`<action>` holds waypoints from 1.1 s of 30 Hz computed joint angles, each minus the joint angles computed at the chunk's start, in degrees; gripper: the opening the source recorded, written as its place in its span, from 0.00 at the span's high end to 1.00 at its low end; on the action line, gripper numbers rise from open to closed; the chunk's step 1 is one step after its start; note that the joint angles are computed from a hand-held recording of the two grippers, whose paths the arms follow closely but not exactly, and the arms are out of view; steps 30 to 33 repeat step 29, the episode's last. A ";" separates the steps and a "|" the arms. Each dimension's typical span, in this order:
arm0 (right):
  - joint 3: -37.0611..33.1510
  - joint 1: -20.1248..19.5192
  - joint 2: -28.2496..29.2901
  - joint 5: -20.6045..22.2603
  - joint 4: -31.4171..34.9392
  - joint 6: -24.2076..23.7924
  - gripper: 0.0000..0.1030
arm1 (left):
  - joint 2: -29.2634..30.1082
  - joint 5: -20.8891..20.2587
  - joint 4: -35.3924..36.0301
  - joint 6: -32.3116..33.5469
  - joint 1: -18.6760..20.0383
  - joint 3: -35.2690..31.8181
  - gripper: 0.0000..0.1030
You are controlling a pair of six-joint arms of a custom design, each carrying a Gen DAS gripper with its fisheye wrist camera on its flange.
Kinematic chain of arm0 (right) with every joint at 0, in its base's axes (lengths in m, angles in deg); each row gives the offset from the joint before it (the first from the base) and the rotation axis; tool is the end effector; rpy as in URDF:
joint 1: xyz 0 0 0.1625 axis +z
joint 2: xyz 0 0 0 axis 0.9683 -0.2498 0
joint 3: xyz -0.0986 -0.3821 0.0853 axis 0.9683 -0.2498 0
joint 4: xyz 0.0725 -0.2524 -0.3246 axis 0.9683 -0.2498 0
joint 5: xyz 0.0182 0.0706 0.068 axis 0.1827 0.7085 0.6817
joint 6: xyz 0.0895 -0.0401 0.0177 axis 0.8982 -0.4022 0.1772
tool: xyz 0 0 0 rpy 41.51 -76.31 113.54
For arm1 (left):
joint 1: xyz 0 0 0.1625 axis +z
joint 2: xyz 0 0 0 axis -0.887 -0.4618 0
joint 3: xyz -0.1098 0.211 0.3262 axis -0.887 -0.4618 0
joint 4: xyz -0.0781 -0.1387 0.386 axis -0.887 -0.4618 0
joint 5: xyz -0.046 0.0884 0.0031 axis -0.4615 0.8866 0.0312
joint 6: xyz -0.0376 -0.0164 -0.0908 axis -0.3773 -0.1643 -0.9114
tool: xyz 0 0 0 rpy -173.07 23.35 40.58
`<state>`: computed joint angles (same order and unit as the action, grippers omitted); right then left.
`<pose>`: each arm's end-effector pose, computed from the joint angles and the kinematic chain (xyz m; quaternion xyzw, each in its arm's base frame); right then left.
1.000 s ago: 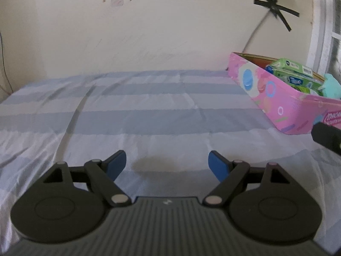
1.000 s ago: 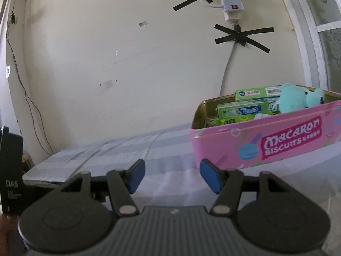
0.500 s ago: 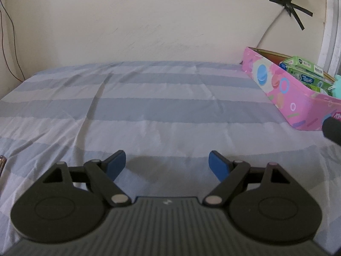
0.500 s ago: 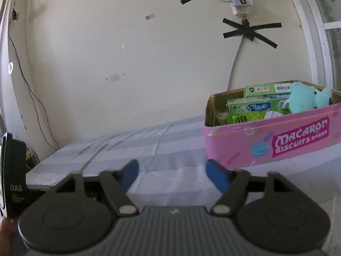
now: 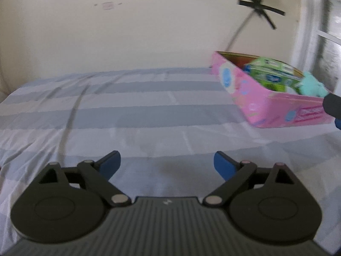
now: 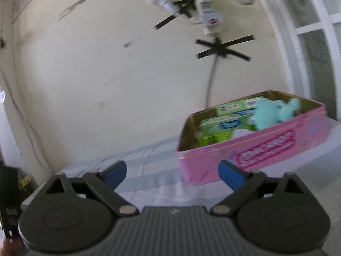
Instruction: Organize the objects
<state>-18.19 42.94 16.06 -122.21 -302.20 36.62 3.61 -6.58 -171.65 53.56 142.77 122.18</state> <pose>0.3991 -0.6074 -0.0925 0.0296 -0.7424 0.6274 0.2329 0.0329 -0.7759 0.3276 0.3407 0.8396 -0.3438 0.2467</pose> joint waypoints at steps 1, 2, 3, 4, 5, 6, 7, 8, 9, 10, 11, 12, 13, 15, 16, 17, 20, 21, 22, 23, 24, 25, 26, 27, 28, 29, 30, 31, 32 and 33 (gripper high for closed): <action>1.23 0.06 -0.53 -0.63 -1.28 0.45 0.06 | -0.39 -0.31 -0.03 0.32 -0.25 0.88 0.07; 2.48 0.14 -1.10 -1.23 -2.42 1.01 0.06 | -0.78 -0.69 0.07 0.74 -0.46 1.75 0.06; 3.64 0.20 -1.59 -1.55 -3.35 1.51 0.06 | -1.09 -1.02 0.27 1.13 -0.63 2.41 0.06; 4.98 0.27 -2.15 -1.76 -4.33 2.04 0.06 | -1.39 -1.28 0.36 1.51 -0.82 3.13 0.06; 6.06 0.34 -2.57 -1.92 -5.11 2.32 0.05 | -1.62 -1.41 0.47 1.78 -0.99 3.80 0.06; 6.91 0.43 -2.89 -2.08 -5.68 2.42 0.05 | -1.84 -1.33 0.72 1.80 -1.22 4.33 0.06; 7.65 0.50 -3.17 -2.19 -6.04 2.54 0.04 | -2.00 -1.31 1.24 1.84 -1.34 4.66 0.05; 8.11 0.57 -3.30 -2.37 -6.30 2.59 0.02 | -2.17 -1.23 1.69 1.94 -1.49 5.03 0.05; 8.51 0.71 -3.42 -2.60 -6.82 2.45 0.00 | -2.27 -1.03 1.84 2.10 -1.62 5.36 0.05; 8.35 0.76 -3.21 -2.78 -7.55 2.05 0.00 | -2.40 -0.59 1.67 2.30 -1.77 5.87 0.05; 8.11 0.75 -3.04 -3.05 -8.30 1.60 0.00 | -2.38 -0.12 1.55 2.43 -1.91 6.07 0.04; 7.47 0.79 -2.71 -3.62 -8.65 1.27 0.00 | -2.38 0.41 1.44 2.45 -2.07 6.31 0.03; 6.85 0.81 -2.45 -4.28 -8.42 1.23 0.00 | -2.39 1.11 1.52 2.33 -2.22 6.50 0.02; 6.26 0.80 -2.42 -6.01 -6.42 2.06 0.00 | -2.36 1.87 2.01 1.92 -2.35 6.51 0.00; 6.65 0.68 -2.74 -6.48 -5.20 3.00 0.00 | -2.34 2.03 2.33 1.93 -2.36 6.40 0.00; 7.23 0.54 -3.07 -6.51 -4.42 4.03 0.00 | -2.39 2.36 2.47 2.08 -2.45 6.50 0.00; 8.86 0.14 -3.97 -6.71 -2.37 7.01 0.00 | -2.54 3.63 1.30 2.28 -2.77 7.22 0.00; 9.03 0.09 -4.10 -6.90 -1.71 7.36 0.00 | -2.45 4.11 0.87 2.35 -2.88 7.31 0.00; 9.22 0.03 -4.13 -6.69 -1.55 7.26 0.00 | -2.35 4.63 0.28 2.34 -2.97 7.35 0.00; 9.35 -0.03 -4.13 -6.39 -1.48 7.08 0.00 | -2.25 5.02 -0.34 2.16 -3.06 7.45 0.00; 9.41 -0.05 -4.09 -6.13 -1.28 6.94 0.00 | -2.14 5.35 -0.96 2.01 -3.09 7.41 0.00; 9.52 -0.07 -4.09 -5.87 -1.06 6.75 0.00 | -2.00 5.92 -1.62 2.06 -3.19 7.41 0.00; 9.68 -0.10 -4.13 -5.67 -1.04 6.50 0.00 | -1.85 6.63 -2.92 2.54 -3.31 7.61 0.00; 9.54 -0.07 -3.99 -5.61 -1.00 6.21 0.00 | -1.77 6.96 -4.43 3.21 -3.35 7.92 0.00; 9.45 -0.05 -3.93 -5.62 -0.91 6.10 0.00 | -1.81 6.70 -6.04 4.09 -3.29 8.37 0.00; 9.33 -0.03 -3.85 -5.66 -0.78 6.10 0.00 | -1.94 6.28 -6.47 4.57 -3.21 8.55 0.00; 9.33 -0.03 -3.85 -5.66 -0.78 6.10 0.00 | -1.94 6.28 -6.47 4.57 -3.21 8.55 0.00; 9.33 -0.03 -3.85 -5.66 -0.78 6.10 0.00 | -1.94 6.28 -6.47 4.57 -3.21 8.55 0.00; 9.33 -0.03 -3.85 -5.66 -0.78 6.10 0.00 | -1.94 6.28 -6.47 4.57 -3.21 8.55 0.00; 9.33 -0.03 -3.85 -5.66 -0.78 6.10 0.00 | -1.94 6.28 -6.47 4.57 -3.21 8.55 0.00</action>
